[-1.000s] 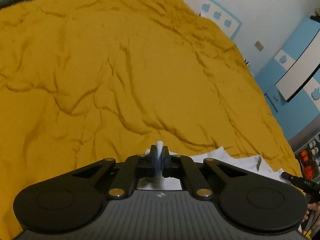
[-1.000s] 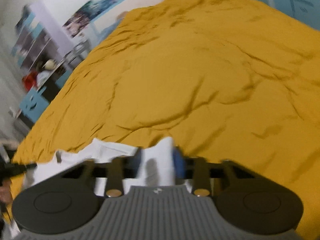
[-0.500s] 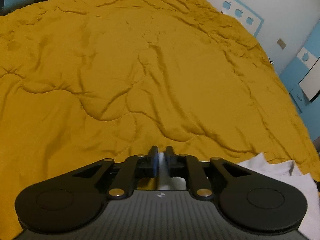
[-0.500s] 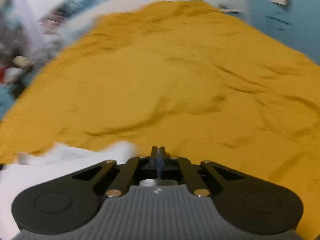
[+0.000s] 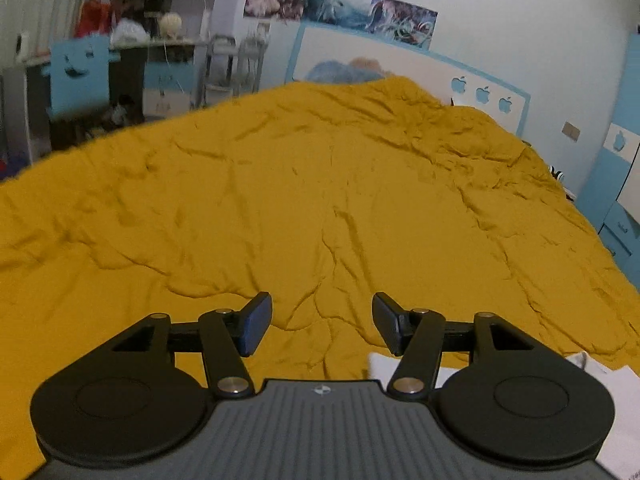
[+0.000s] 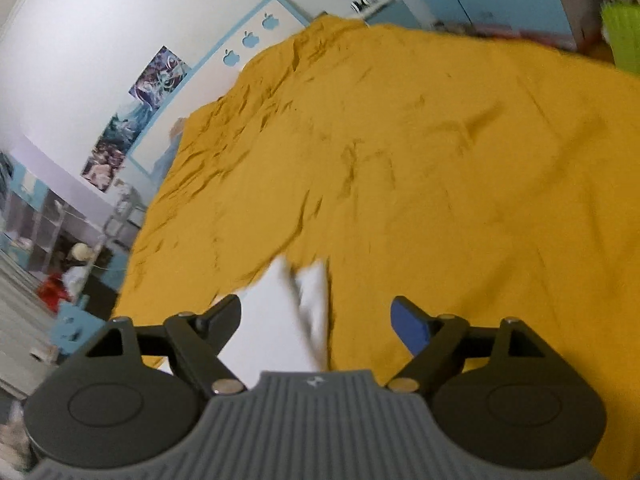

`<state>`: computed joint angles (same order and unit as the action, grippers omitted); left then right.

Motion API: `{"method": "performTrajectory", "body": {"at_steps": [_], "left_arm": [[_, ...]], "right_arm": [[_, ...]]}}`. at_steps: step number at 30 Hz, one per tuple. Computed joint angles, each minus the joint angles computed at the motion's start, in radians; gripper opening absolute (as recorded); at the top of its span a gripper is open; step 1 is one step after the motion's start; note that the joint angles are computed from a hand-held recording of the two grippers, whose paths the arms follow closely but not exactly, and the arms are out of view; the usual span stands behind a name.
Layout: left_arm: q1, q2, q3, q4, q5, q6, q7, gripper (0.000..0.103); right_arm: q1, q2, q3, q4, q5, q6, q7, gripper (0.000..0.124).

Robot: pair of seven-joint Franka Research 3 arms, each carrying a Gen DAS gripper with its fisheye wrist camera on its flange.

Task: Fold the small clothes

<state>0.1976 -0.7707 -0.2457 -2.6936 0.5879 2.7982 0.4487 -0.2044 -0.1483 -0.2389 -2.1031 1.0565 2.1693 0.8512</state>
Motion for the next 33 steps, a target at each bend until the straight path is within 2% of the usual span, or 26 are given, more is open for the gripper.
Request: {"method": "performTrajectory", "body": {"at_steps": [2,5,8,10,12,14,16,20,23,27,30,33], "left_arm": [[-0.034,-0.041,-0.026,0.007,-0.027,-0.067,-0.023,0.068],[-0.101,-0.085,-0.047,0.009,-0.061,-0.104,-0.057,0.068],[-0.199,-0.12,-0.061,-0.009,-0.095,-0.116,-0.066,0.068],[-0.268,-0.105,-0.065,-0.013,-0.131,-0.102,-0.077,0.068],[-0.329,-0.071,-0.062,-0.016,-0.171,-0.065,-0.09,0.068],[-0.348,-0.056,-0.076,-0.024,-0.189,-0.039,-0.117,0.068],[-0.361,-0.048,-0.083,-0.036,-0.199,-0.01,-0.14,0.068],[-0.399,-0.036,-0.057,-0.055,-0.221,0.029,-0.133,0.068],[-0.414,-0.03,-0.054,-0.063,-0.239,0.029,-0.131,0.068],[-0.417,-0.05,-0.068,-0.092,-0.252,0.058,-0.161,0.068],[-0.43,-0.058,-0.062,-0.106,-0.265,0.06,-0.167,0.068],[-0.434,-0.091,-0.058,-0.13,-0.272,0.068,-0.175,0.068]], "right_arm": [[-0.024,-0.118,-0.024,-0.118,0.003,-0.015,0.007,0.081],[-0.047,-0.297,-0.072,-0.301,0.022,-0.011,0.018,0.073],[-0.063,-0.384,-0.118,-0.394,-0.048,-0.134,0.069,0.073],[-0.07,-0.425,-0.115,-0.437,-0.082,-0.169,0.087,0.07],[-0.064,-0.449,-0.102,-0.474,-0.07,-0.155,0.092,0.066],[-0.044,-0.437,-0.092,-0.487,-0.048,-0.148,0.122,0.066],[-0.029,-0.412,-0.064,-0.49,-0.048,-0.123,0.163,0.066],[0.018,-0.411,-0.048,-0.534,0.051,-0.025,0.125,0.072],[0.064,-0.396,-0.041,-0.55,0.174,0.049,0.1,0.073],[0.104,-0.375,-0.049,-0.541,0.327,0.082,0.054,0.073],[0.117,-0.342,-0.023,-0.526,0.375,0.133,0.039,0.073],[0.14,-0.336,0.001,-0.543,0.51,0.207,-0.024,0.073]]}}
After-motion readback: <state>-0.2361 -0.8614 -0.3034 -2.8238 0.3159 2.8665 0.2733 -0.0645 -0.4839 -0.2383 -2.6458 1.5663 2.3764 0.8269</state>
